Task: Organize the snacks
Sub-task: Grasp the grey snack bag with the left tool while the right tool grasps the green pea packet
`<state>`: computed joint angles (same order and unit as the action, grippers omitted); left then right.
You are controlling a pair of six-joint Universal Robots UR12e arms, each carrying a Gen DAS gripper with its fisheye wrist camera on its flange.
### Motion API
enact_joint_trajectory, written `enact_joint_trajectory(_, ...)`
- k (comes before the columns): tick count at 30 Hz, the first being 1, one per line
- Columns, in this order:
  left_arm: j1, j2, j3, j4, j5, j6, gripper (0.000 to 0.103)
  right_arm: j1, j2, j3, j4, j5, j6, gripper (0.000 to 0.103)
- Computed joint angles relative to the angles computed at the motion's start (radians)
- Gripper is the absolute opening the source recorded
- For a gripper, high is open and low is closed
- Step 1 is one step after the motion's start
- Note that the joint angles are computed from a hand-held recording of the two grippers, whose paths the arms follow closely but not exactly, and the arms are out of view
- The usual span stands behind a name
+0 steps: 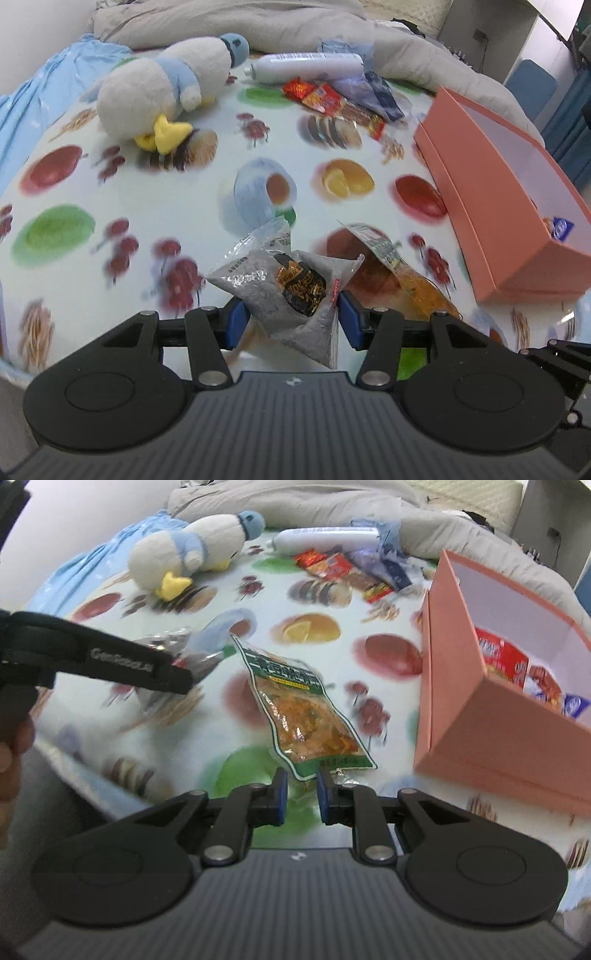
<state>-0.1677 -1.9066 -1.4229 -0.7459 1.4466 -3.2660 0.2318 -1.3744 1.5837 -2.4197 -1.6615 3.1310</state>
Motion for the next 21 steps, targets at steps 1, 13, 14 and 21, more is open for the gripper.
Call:
enact_joint_trajectory(1,-0.003,0.006,-0.008,-0.003,0.007,0.002,0.058,0.002,-0.008,0.010,0.000,0.007,0.000,0.020)
enact_joint_trajectory(13,-0.003,0.023,-0.036,-0.040,0.043,-0.013,0.057,-0.032,-0.032,0.036,-0.006,0.175,-0.024,0.089)
enact_joint_trajectory(14,-0.002,0.021,-0.035,-0.037,0.048,-0.013,0.058,-0.035,-0.028,0.035,-0.016,0.177,-0.026,0.089)
enact_joint_trajectory(21,0.000,0.008,-0.021,-0.063,0.049,-0.014,0.057,-0.058,0.029,-0.024,0.035,0.218,-0.118,0.089)
